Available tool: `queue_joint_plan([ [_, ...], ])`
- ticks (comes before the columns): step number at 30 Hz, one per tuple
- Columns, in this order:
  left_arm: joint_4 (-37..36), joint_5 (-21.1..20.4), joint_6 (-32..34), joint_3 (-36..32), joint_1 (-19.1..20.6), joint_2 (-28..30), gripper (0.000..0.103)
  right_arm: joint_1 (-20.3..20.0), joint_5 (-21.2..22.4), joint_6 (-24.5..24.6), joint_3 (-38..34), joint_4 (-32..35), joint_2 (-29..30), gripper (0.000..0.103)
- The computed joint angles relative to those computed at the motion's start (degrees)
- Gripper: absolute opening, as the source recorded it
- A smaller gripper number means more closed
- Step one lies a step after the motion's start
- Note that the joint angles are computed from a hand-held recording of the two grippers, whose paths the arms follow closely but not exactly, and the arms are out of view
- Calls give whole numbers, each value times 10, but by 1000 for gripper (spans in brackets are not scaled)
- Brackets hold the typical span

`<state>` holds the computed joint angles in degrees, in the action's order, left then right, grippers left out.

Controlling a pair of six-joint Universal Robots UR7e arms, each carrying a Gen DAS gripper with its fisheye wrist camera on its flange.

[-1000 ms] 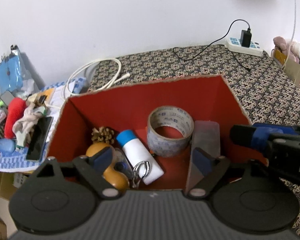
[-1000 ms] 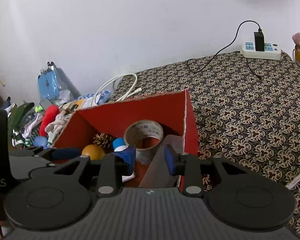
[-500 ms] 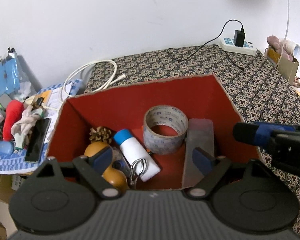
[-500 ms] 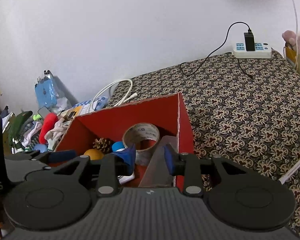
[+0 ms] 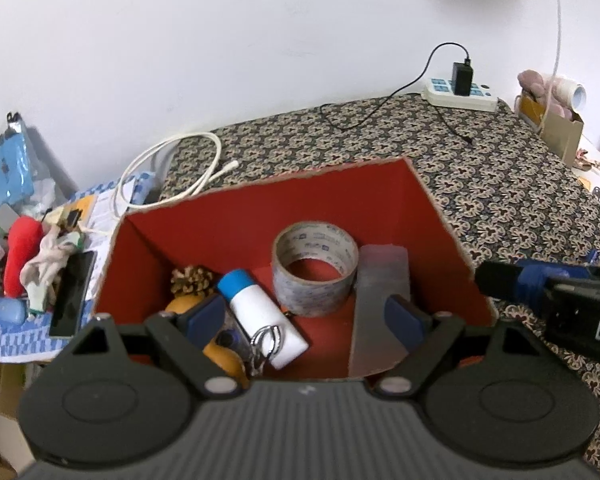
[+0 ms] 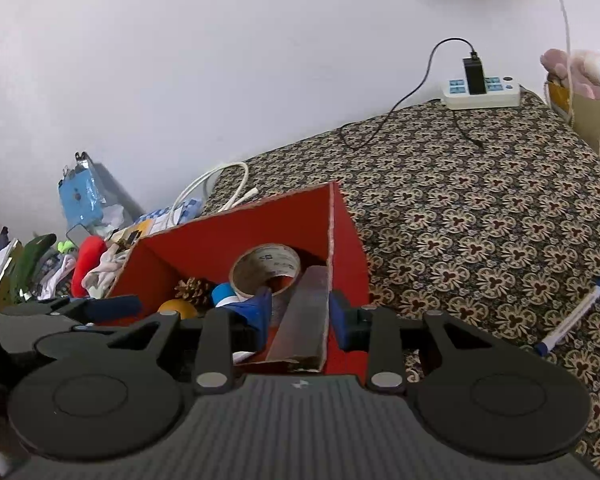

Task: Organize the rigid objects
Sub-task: 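Open the right tool and withdraw it from the box, then move the right tool to the blue marker on the bedspread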

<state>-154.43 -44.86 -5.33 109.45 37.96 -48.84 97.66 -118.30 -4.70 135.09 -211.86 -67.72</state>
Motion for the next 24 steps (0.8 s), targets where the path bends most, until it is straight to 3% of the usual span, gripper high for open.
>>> queue_joint_plan([
  [11,35,-10,-38,-27,-21,17,87,-38,10,20,36,3,-44,15],
  [24,58,-2,-101,-55,-74,66,87,-126,87,-18,68,115,-167,15],
])
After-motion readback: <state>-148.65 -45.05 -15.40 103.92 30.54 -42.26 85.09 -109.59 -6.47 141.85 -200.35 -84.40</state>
